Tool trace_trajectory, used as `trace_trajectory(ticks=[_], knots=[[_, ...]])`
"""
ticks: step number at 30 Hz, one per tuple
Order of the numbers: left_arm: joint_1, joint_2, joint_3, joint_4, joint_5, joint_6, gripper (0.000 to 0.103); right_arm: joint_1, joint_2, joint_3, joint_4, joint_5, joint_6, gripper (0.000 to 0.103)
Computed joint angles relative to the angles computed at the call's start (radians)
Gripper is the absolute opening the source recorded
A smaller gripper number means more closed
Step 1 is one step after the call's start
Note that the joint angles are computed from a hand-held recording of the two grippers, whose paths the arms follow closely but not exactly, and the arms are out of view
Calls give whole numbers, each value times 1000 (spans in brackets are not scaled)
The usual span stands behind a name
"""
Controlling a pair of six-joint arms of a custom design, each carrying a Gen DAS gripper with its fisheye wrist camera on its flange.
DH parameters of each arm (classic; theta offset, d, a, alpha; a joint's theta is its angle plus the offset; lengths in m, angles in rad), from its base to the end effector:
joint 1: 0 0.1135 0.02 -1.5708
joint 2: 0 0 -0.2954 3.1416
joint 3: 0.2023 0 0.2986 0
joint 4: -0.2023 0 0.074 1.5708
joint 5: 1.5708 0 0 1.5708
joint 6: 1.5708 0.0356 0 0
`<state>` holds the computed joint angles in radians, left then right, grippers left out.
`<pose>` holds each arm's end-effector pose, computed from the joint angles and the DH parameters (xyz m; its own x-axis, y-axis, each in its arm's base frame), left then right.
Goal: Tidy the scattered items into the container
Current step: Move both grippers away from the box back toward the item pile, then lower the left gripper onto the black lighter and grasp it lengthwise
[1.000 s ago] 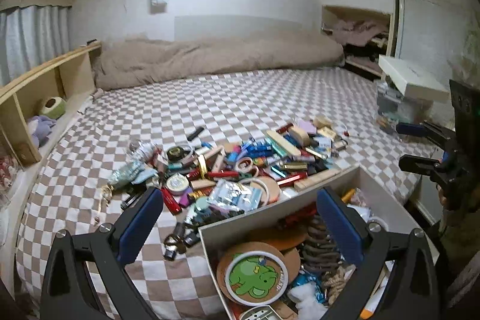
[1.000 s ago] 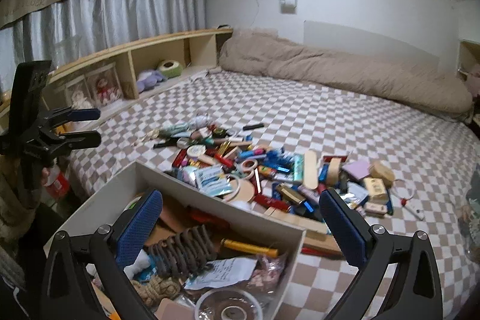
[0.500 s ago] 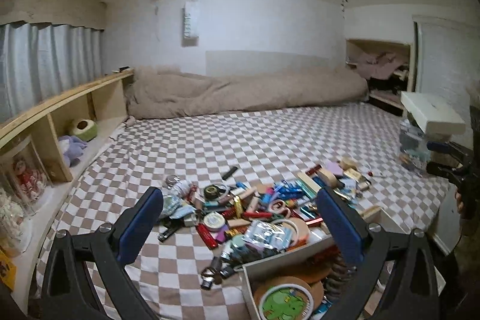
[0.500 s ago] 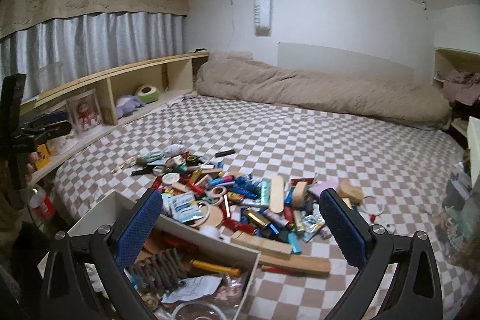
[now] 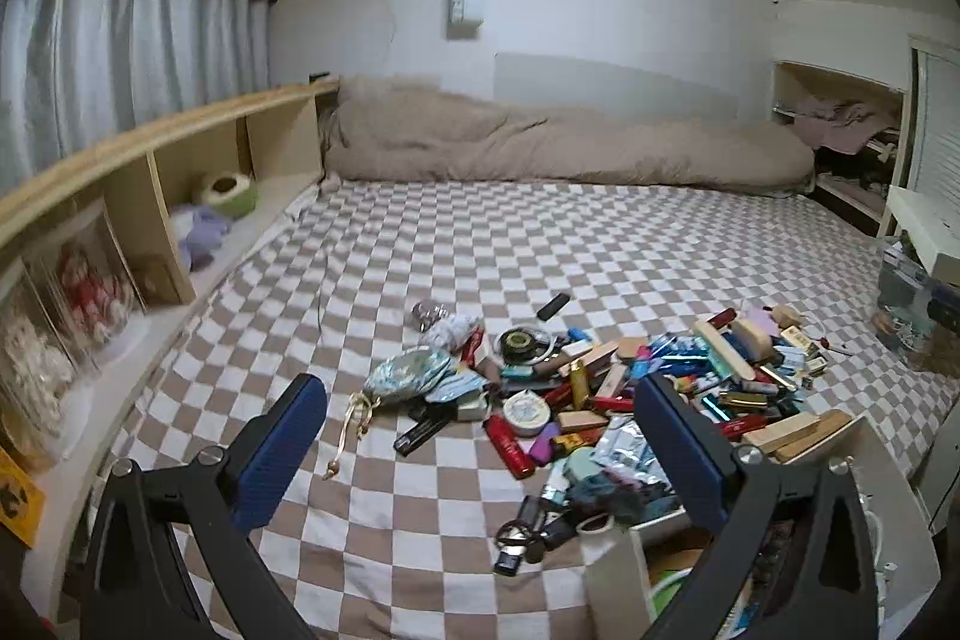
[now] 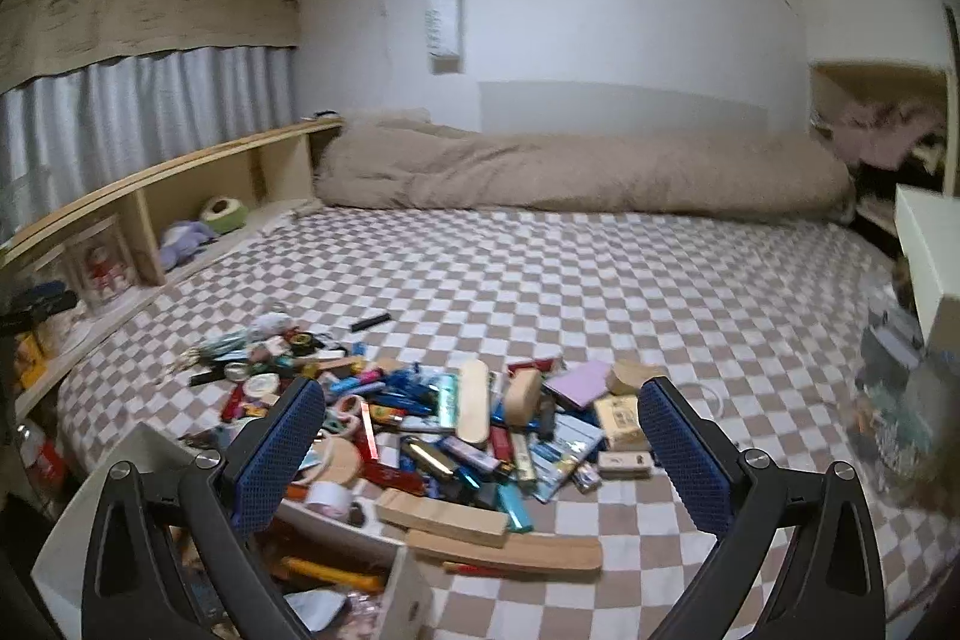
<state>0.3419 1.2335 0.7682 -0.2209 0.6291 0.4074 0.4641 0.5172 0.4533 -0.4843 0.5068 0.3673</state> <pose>0.2803 0.0775 0.2495 -0.4855 0.1673 -0.8581 0.3814 0.9237 -0.0358 0.1407 0.0511 0.2460 -0.4425 0.1296 -0.8874 0.1478 0.9865 0.0704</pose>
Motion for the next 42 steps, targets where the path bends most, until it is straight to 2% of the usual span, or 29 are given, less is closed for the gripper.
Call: trace_trajectory(ticks=[4,6,9,11,15,19,21,23,24,25,27,30,36,39,41,42], knots=[[-2,152,78,-61,27,-8,103,-136,31,-54,64,-77,-33,103],[-5,227,112,-84,48,2,103,-224,53,-83,108,-163,-40,103],[-32,294,132,-68,22,6,101,-353,116,-115,183,-300,-46,103],[-51,338,144,-43,0,3,101,-407,167,-126,223,-345,-60,103],[-85,433,171,2,-46,-13,100,-486,294,-145,301,-341,-90,103],[-116,520,205,24,-98,16,85,-567,441,-161,387,-393,-140,103],[-131,563,218,44,-133,25,84,-595,506,-172,442,-409,-159,103],[-143,608,237,57,-160,36,72,-618,561,-179,491,-415,-167,103],[-152,637,252,63,-189,46,59,-629,598,-185,530,-403,-166,103],[-157,658,266,63,-210,53,55,-637,622,-192,562,-390,-166,103],[-163,706,292,77,-244,60,55,-660,663,-211,621,-371,-170,103],[-168,757,317,120,-300,61,55,-708,720,-230,682,-398,-169,103],[-184,857,409,136,-355,45,55,-730,804,-243,755,-382,-155,103],[-201,871,412,157,-373,58,55,-725,890,-227,787,-349,-125,103],[-202,859,397,163,-360,70,43,-736,920,-209,775,-359,-120,103],[-201,853,392,158,-348,77,29,-738,926,-206,772,-360,-120,103]])
